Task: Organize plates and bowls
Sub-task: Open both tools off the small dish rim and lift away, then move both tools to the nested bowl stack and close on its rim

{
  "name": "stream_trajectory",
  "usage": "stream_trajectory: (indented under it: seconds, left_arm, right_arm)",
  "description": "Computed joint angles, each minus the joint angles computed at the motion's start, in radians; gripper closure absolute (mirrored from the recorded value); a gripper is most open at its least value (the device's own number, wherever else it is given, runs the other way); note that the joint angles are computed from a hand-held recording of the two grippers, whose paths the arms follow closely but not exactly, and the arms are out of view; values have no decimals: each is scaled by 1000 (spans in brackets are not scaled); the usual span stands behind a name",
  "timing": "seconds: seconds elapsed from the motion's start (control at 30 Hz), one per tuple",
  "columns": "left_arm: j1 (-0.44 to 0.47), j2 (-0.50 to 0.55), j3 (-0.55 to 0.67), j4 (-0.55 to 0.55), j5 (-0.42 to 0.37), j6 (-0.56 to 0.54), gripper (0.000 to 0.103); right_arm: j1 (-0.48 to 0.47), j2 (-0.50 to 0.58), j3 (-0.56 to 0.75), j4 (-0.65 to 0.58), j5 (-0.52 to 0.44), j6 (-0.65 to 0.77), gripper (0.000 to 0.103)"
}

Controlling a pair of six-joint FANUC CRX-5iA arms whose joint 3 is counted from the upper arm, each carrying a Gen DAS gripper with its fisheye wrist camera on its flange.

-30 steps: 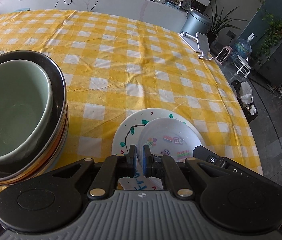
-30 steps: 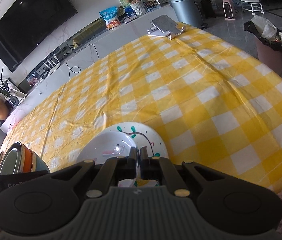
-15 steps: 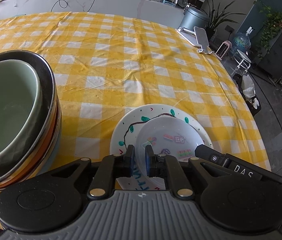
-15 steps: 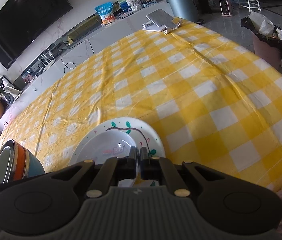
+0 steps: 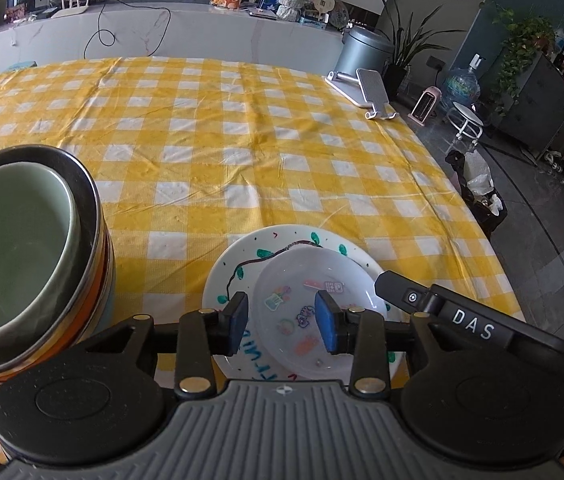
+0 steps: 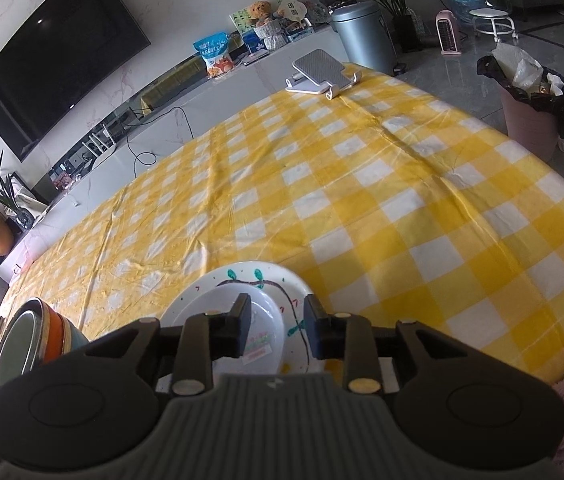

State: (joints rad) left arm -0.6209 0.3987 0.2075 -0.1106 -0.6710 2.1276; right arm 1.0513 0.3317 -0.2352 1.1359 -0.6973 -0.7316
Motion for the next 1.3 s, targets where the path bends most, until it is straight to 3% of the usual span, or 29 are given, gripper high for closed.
stream_trajectory:
  seconds: [0.07,0.13,0.2,0.27,0.33,0.43,0.63,0.87,1.07,1.3]
  left_arm:
    - [-5,-17,-6,-13,7,1,58]
    - [-9,-37,-12,-24,8,-5,56]
    - [-11,-61,-20,-35,9,-24,53]
    - [-12,-85,-26,-53,2,-31,47]
    - [-9,-115,-31,-67,-18,-45,45]
    - [5,-162,-57,-77,-26,-56,40]
    - [66,-261,-137,-66,-13,-10,37]
    - [141,-349,-232,-61,11,44,35]
    - [201,-380,-291,-36,15,73,27]
    - [284,-379,-394,124,69,29,26]
  right_arm:
    - [-1,-8,-17,49,-8,-41,72]
    - [4,-12,-24,74,-26,-49,55]
    - [18,-10,-13,69,-59,-21,49]
    - [49,7,36,5,-147,55,42]
    - [79,27,75,-10,-248,85,25]
    - [98,26,91,-8,-287,103,25]
    - [131,34,163,-88,-277,146,24]
    - [141,56,263,-153,-157,287,24]
    - [146,125,422,-327,-137,438,23]
    - [137,222,587,-455,-167,549,23]
